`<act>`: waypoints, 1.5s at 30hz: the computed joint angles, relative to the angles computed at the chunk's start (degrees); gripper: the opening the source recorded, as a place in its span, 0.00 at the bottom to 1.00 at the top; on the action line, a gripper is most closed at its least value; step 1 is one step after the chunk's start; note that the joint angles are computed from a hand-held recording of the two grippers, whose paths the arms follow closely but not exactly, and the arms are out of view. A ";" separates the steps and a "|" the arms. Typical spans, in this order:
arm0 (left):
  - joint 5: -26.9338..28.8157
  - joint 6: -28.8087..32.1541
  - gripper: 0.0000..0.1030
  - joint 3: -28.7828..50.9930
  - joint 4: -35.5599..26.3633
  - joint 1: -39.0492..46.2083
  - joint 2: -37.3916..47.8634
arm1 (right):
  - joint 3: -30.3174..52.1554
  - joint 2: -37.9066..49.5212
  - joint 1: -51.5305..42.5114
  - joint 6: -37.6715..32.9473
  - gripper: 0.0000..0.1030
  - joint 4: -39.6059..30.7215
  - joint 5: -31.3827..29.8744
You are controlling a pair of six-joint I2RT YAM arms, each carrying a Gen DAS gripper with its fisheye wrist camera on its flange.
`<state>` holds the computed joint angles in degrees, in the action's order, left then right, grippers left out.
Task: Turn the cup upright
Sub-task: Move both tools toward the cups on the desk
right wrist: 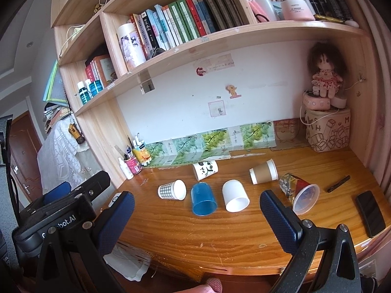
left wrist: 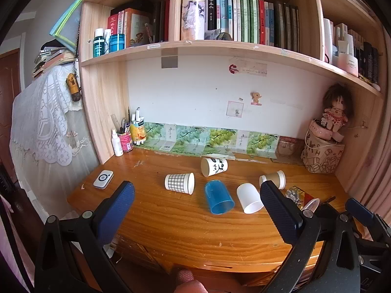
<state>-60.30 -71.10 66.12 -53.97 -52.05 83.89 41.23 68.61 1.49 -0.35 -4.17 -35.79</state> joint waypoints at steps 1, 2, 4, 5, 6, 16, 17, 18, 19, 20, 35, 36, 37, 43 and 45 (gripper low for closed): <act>0.02 -0.53 0.99 -0.09 -0.41 -0.08 -0.03 | -0.05 -0.06 0.20 0.00 1.00 -0.15 -0.04; 0.14 -0.81 0.99 -0.23 -0.65 -0.02 -0.15 | 0.02 0.11 0.46 -0.01 1.00 -0.33 -0.05; 0.38 -0.73 0.99 -0.60 -0.40 0.20 -0.35 | 0.30 0.25 0.83 0.03 1.00 -0.60 0.19; 0.27 -0.70 0.99 -0.61 -0.33 0.10 -0.30 | 0.34 0.29 1.00 0.01 1.00 -0.59 0.51; 0.50 0.30 0.99 -1.18 0.83 0.42 -0.69 | 0.47 0.42 1.10 0.04 1.00 -0.59 0.77; 7.14 14.11 0.99 -2.87 13.91 6.80 -0.72 | 3.53 4.61 2.51 1.53 1.00 -0.59 5.51; 7.96 15.55 0.99 -3.06 15.31 7.62 -0.59 | 3.99 5.44 2.74 1.82 1.00 -0.35 5.98; 8.86 17.12 0.99 -3.18 16.75 8.65 -0.36 | 4.34 6.02 3.00 2.03 1.00 -0.28 6.39; 9.47 18.04 0.99 -3.06 17.54 9.30 -0.08 | 4.96 7.00 3.36 2.27 1.00 0.01 6.98; 10.58 19.97 0.99 -3.21 19.42 10.60 0.13 | 5.63 8.04 3.72 2.51 1.00 0.37 7.53; 24.92 36.41 0.99 6.57 29.56 26.75 11.48 | 27.15 29.88 8.07 6.96 1.00 -1.36 12.44; 26.05 36.88 0.99 7.62 29.47 27.76 12.67 | 28.89 31.48 8.22 7.31 1.00 -1.98 12.52; 26.86 37.15 0.99 8.25 29.47 28.36 13.45 | 30.91 33.32 8.34 7.75 1.00 -2.73 12.63; 32.78 38.02 0.99 14.53 26.00 32.76 19.73 | 44.75 44.70 8.49 11.74 1.00 -11.37 13.05; 34.19 38.26 0.99 17.34 23.98 33.97 22.25 | 50.83 49.65 8.27 14.12 1.00 -15.46 13.48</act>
<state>-26.11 -32.84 83.46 -29.99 -18.08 106.14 92.06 118.26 9.76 13.76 -19.63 -22.31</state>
